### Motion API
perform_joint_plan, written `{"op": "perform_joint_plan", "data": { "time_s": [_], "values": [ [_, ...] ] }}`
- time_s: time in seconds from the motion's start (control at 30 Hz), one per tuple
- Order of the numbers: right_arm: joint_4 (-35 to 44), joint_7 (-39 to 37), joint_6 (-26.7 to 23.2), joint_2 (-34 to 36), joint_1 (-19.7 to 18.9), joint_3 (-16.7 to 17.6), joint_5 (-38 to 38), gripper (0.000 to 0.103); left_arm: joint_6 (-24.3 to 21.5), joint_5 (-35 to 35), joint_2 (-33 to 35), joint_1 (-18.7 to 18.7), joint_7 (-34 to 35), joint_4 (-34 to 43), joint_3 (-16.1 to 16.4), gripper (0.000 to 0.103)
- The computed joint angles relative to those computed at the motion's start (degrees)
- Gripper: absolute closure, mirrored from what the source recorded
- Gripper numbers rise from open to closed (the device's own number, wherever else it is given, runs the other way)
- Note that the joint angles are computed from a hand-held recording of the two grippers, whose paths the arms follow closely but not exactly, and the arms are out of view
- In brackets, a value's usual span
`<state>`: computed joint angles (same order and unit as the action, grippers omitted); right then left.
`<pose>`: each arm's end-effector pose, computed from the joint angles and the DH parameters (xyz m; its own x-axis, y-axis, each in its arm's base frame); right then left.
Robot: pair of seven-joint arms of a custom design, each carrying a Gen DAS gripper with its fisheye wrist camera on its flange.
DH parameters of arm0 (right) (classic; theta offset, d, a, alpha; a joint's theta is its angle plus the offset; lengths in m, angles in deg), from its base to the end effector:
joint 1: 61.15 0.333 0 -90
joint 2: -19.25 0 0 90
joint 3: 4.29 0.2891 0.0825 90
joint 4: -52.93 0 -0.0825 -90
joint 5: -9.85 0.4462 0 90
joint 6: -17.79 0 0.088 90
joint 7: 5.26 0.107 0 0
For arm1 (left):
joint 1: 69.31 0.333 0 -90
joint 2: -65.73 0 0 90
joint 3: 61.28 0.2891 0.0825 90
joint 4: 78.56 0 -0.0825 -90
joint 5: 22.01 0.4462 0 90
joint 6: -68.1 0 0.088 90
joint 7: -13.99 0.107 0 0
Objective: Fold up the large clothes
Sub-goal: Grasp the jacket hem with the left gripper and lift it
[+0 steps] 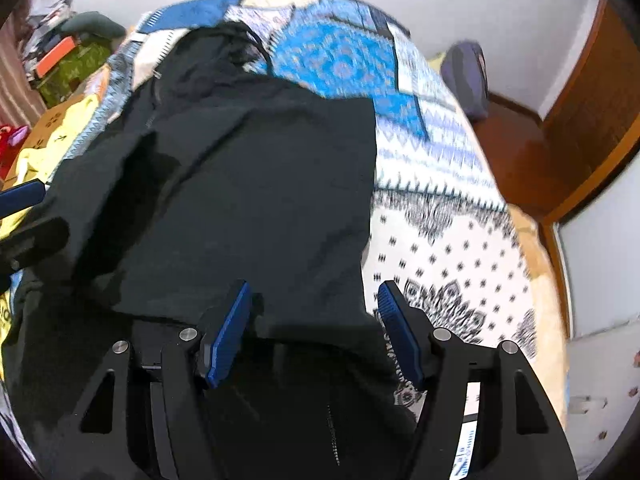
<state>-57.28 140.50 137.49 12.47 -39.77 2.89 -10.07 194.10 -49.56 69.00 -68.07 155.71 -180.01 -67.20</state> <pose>0.5482 0.2819 0.5309 -0.3340 -0.9425 -0.0108 -0.8517 0.3067 -0.4248 0.6697 -0.0698 0.5197 -0.7053 -0.7073 0.0471 -0.6140 0.5763 -0.5394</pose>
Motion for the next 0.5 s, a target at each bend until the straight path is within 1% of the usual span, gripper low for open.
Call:
{"op": "perform_joint_plan", "data": {
  "time_s": [0.1, 0.13, 0.17, 0.23, 0.33, 0.4, 0.5],
  "values": [
    [-2.8, 1.3, 3.8, -1.3, -0.3, -0.6, 2.5, 0.041, 6.1, 6.5, 0.7, -1.4, -3.3, -2.1, -0.5, 0.023],
    [-3.3, 1.4, 4.6, -1.6, -0.4, -0.7, 3.0, 0.041, 8.2, 7.9, 1.0, -1.6, -3.6, -2.9, -0.5, 0.023],
    [-3.6, 1.1, 5.0, -1.7, -0.4, -0.8, 3.4, 0.041, 9.4, 8.7, 1.1, -1.6, -3.4, -3.3, -0.4, 0.023],
    [-4.1, 0.5, 6.1, -2.0, -0.5, -1.1, 4.4, 0.041, 7.8, 8.7, 2.5, -1.2, -2.4, -2.0, -0.1, 0.016],
    [-4.8, 0.7, 7.2, -2.3, -0.7, -1.0, 4.6, 0.041, 4.9, 8.4, 4.7, -0.2, -2.4, 1.0, 0.5, 0.014],
    [-5.0, 1.0, 7.6, -2.3, -0.8, -1.0, 4.4, 0.04, 4.9, 8.4, 5.3, 0.5, -2.8, 2.0, 0.9, 0.014],
    [-5.3, 1.1, 7.8, -2.6, -0.9, -1.0, 4.3, 0.039, 3.2, 8.4, 7.4, 1.8, -4.8, 5.4, 1.7, 0.014]
  ]
}}
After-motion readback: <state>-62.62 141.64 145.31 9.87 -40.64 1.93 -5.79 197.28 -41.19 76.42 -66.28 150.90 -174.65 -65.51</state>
